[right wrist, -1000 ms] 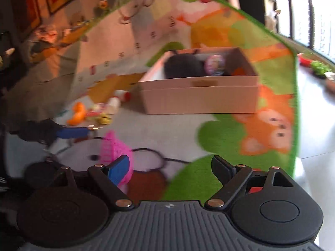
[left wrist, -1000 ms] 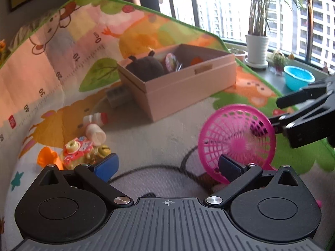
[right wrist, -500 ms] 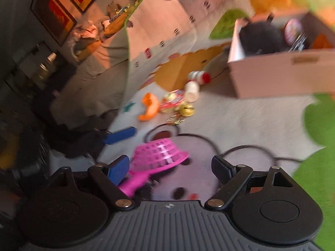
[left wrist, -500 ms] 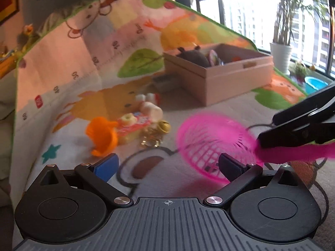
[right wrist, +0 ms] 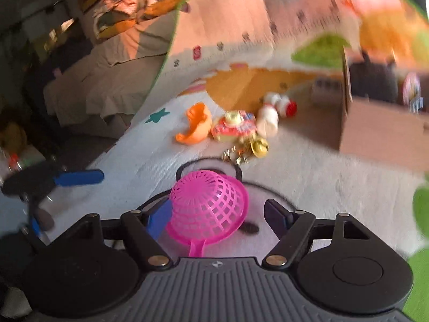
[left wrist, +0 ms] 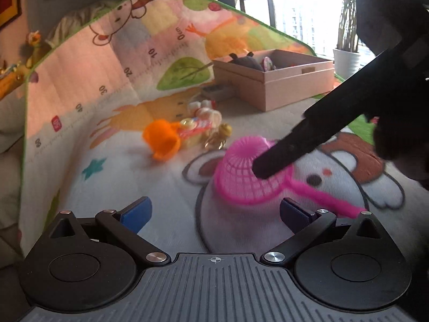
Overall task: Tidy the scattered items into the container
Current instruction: 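Lift the pink strainer off the mat with the right gripper, then grasp the orange cup toy with the left gripper while the right holds the strainer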
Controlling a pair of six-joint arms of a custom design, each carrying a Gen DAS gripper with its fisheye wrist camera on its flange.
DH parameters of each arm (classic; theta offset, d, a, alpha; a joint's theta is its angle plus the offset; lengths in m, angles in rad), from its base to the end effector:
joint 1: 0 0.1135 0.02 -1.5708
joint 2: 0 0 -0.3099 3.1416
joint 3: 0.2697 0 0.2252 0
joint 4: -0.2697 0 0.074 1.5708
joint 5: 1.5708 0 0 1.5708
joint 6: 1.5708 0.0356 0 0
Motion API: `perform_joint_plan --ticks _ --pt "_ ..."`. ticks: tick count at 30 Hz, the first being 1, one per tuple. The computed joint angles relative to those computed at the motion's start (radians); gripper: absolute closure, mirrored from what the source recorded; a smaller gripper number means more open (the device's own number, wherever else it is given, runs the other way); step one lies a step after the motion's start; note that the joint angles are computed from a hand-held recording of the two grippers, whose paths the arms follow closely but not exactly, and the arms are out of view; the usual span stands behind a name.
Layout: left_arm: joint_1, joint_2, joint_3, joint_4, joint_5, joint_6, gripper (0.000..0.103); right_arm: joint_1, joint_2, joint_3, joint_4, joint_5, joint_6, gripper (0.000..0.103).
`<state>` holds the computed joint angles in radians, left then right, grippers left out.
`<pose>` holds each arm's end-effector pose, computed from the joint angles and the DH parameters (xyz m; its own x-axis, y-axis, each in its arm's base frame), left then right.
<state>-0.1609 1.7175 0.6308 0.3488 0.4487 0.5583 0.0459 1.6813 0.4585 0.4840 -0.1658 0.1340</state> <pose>0.2916 -0.0630 0.1845 -0.3189 0.5353 -0.7821 0.7429 0.6536 0.1444 0.2647 0.0180 0.1644 -0.6890 0.1003 -0.7178 -0.0758 0.9750 0.2089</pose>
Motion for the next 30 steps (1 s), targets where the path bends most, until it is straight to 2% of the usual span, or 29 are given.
perform_joint_plan --ticks 5,9,11,15,22,27,30 --pt "0.047 -0.003 0.013 -0.024 0.029 -0.014 0.0 0.056 0.021 0.014 0.005 0.062 -0.095 0.026" --pt "0.025 0.018 0.042 -0.027 0.012 -0.05 0.0 0.06 0.019 0.004 0.016 0.084 -0.114 0.041" --pt "0.007 0.024 0.043 -0.028 -0.009 -0.038 0.0 0.031 -0.018 -0.013 0.009 0.091 -0.108 0.041" --pt "-0.003 0.034 0.046 -0.047 -0.008 -0.034 0.0 -0.098 -0.119 -0.092 0.014 0.053 -0.118 0.041" --pt "-0.054 0.067 0.076 -0.014 -0.048 -0.098 0.0 -0.449 -0.263 -0.223 0.014 -0.008 -0.155 0.041" --pt "-0.104 0.111 0.127 0.048 -0.124 -0.189 0.0 -0.594 -0.222 -0.271 0.101 -0.049 -0.15 0.039" --pt "-0.137 0.165 0.184 0.082 -0.212 -0.254 0.0 -0.624 -0.157 -0.304 0.201 -0.074 -0.121 0.027"
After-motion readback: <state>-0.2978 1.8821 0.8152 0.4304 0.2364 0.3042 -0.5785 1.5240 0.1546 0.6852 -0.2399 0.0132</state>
